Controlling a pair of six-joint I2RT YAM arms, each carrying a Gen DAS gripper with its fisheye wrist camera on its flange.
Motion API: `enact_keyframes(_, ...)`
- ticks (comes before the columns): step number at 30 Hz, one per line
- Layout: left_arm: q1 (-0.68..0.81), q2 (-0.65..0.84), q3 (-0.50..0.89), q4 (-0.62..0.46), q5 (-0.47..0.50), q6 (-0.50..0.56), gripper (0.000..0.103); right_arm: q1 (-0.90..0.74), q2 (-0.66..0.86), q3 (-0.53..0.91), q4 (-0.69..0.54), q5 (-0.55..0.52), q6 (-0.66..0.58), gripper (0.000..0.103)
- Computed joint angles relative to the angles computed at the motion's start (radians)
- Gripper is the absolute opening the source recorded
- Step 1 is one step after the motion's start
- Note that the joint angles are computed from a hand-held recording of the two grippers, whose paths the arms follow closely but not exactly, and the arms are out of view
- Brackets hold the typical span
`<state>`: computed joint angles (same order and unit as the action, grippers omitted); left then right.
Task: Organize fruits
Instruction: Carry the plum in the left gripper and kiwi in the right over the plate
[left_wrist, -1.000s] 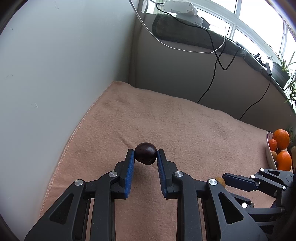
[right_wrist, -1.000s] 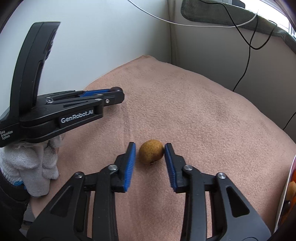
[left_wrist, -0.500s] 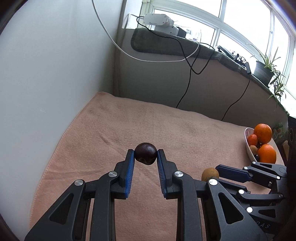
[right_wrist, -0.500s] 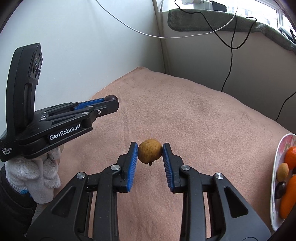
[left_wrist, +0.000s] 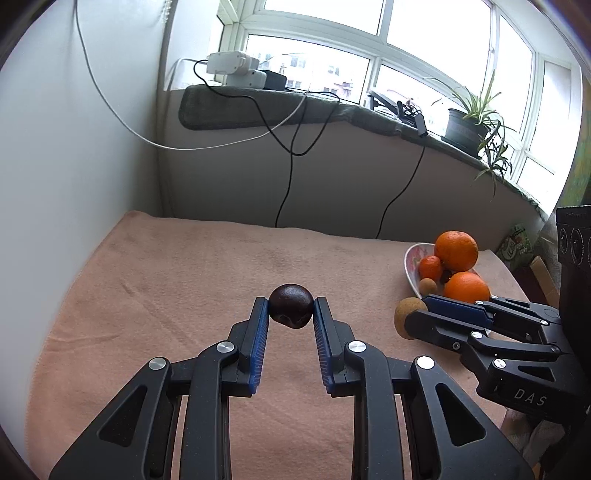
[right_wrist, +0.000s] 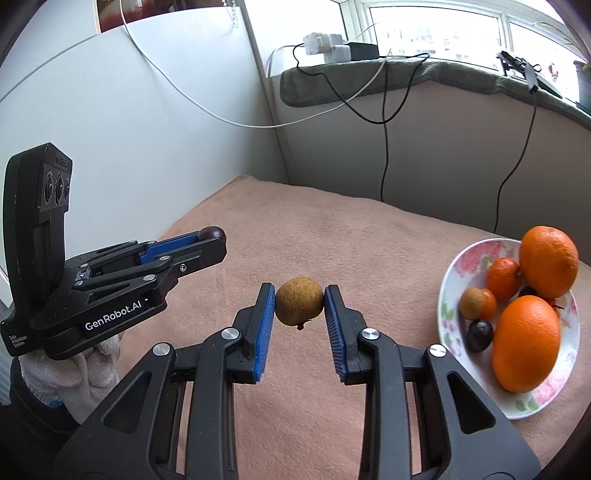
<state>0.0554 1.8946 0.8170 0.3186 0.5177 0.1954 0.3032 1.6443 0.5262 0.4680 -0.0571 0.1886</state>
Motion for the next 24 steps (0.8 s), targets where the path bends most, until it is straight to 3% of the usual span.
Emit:
enact_keyframes(14, -0.197, -0.024, -0.02, 0.023, 0.002, -0.071, 0.023, -0.328, -0.312, -0.261, 0.048, -0.044, -0.024, 0.029)
enact_keyframes(24, -0.356, 0.05, 0.069, -0.003, -0.052, -0.102, 0.023, -0.57, -0.213, -0.252, 0.094, -0.153, -0.079, 0.029)
